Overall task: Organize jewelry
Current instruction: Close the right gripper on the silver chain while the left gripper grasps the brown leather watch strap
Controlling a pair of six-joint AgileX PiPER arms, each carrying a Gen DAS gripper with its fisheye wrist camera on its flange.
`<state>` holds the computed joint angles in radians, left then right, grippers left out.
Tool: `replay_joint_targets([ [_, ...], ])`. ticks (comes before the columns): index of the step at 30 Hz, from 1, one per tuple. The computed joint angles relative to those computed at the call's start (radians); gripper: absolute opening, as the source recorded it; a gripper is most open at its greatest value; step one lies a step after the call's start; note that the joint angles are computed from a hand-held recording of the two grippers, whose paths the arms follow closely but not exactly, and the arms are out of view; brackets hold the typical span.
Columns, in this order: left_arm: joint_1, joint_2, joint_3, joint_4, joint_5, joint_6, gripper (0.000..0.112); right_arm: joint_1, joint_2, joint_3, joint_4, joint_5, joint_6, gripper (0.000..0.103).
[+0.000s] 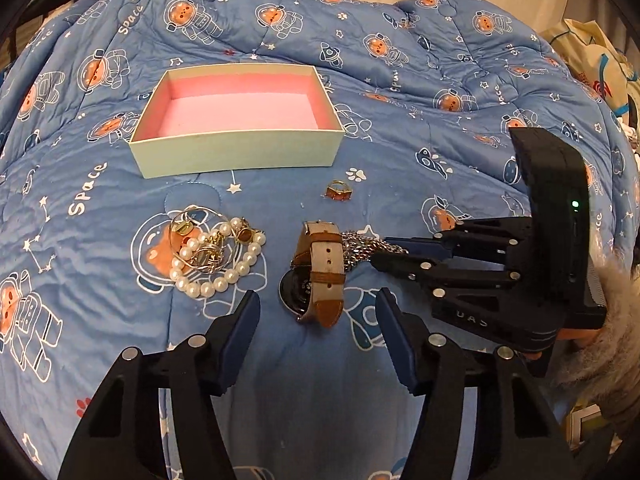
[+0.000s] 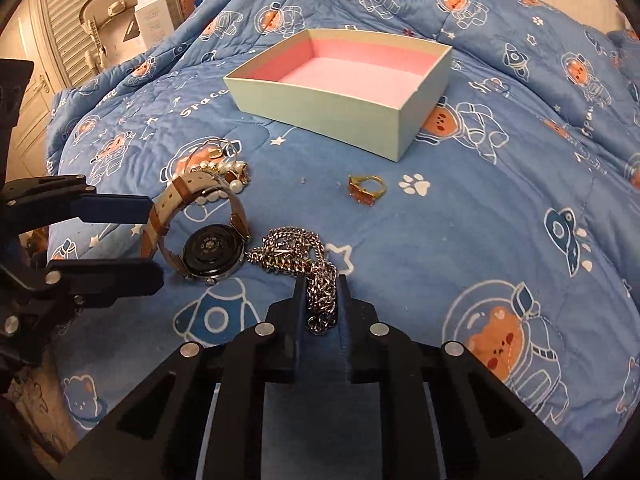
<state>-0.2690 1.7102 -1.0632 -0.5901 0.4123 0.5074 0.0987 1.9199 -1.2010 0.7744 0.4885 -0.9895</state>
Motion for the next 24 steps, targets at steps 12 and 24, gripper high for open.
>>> replay_joint_targets([
  [12, -0.035, 0.060, -0.054, 0.131, -0.038, -0.171, 0.015, -0.049, -0.092, 0.129, 0.074, -0.015, -0.042, 0.014],
  [24, -0.002, -0.030, -0.014, 0.032, -0.009, -0.060, 0.014, -0.010, -0.188, 0.153, 0.079, -0.013, -0.008, 0.014],
])
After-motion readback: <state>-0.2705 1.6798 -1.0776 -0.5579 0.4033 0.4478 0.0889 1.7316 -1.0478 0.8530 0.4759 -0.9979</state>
